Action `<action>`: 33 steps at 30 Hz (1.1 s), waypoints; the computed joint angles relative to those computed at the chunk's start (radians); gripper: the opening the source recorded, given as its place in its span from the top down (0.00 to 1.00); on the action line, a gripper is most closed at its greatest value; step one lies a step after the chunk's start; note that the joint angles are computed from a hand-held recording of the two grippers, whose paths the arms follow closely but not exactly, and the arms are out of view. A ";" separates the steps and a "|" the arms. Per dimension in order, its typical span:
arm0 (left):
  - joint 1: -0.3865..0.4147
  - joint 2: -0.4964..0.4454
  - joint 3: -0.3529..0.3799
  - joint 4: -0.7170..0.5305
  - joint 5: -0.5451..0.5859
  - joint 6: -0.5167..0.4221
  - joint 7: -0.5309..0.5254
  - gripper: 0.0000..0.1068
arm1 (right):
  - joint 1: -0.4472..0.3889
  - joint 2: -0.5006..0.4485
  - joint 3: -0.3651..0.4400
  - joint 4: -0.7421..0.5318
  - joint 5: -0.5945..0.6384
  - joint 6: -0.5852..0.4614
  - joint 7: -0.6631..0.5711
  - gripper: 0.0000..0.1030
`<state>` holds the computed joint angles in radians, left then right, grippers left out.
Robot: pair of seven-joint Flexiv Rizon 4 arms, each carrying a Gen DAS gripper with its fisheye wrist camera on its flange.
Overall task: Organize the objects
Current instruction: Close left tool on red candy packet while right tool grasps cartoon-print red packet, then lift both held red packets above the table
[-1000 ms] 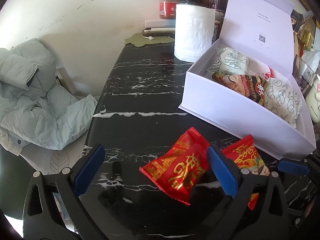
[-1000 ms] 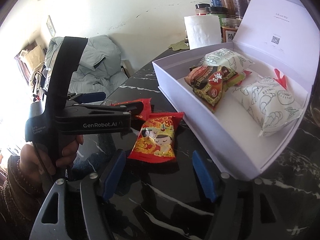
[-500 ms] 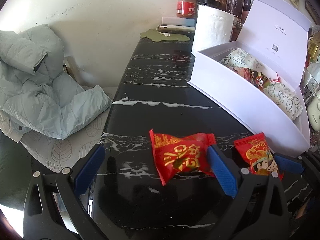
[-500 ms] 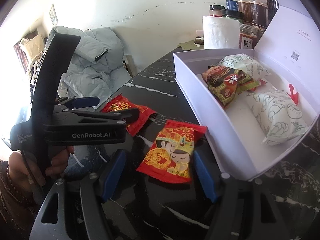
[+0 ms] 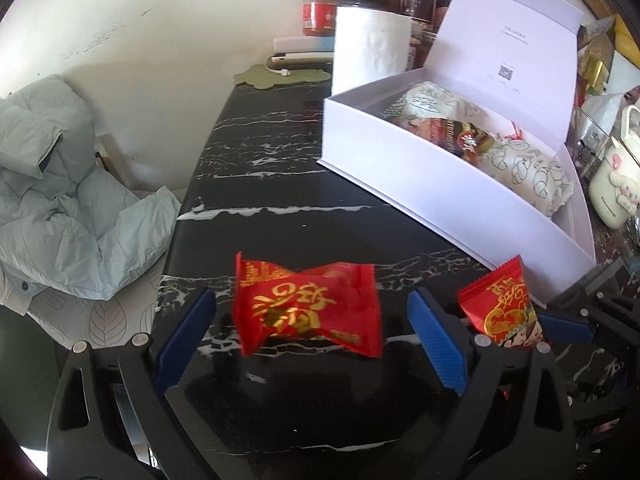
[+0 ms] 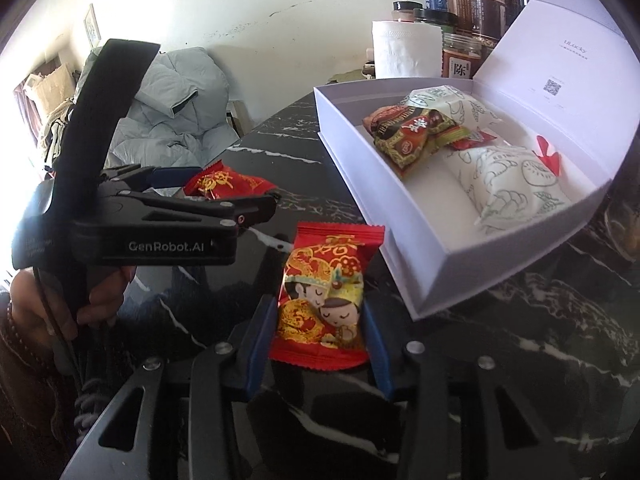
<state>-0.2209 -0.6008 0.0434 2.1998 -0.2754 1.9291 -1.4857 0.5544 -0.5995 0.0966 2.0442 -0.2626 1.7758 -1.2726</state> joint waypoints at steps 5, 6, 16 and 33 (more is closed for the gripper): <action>-0.018 -0.010 0.011 -0.049 -0.010 -0.104 0.022 0.10 | 0.032 0.047 -0.046 0.089 0.042 0.044 -0.007 0.57; -0.008 -0.012 0.003 -0.049 -0.005 -0.093 0.012 0.11 | 0.036 0.048 -0.056 0.090 0.049 0.044 -0.008 0.57; 0.051 0.012 -0.086 0.007 0.088 -0.025 -0.016 0.38 | 0.098 0.099 -0.109 0.186 0.130 0.084 -0.039 0.58; -0.218 0.050 -0.018 0.077 0.032 -0.002 0.007 0.35 | -0.029 0.146 -0.039 0.308 0.206 0.188 -0.108 0.37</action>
<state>-0.4394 -0.5508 0.0254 2.2769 -0.2438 1.9273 -1.4791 0.5253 -0.4540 0.0580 2.3521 -0.0567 1.9638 -1.3807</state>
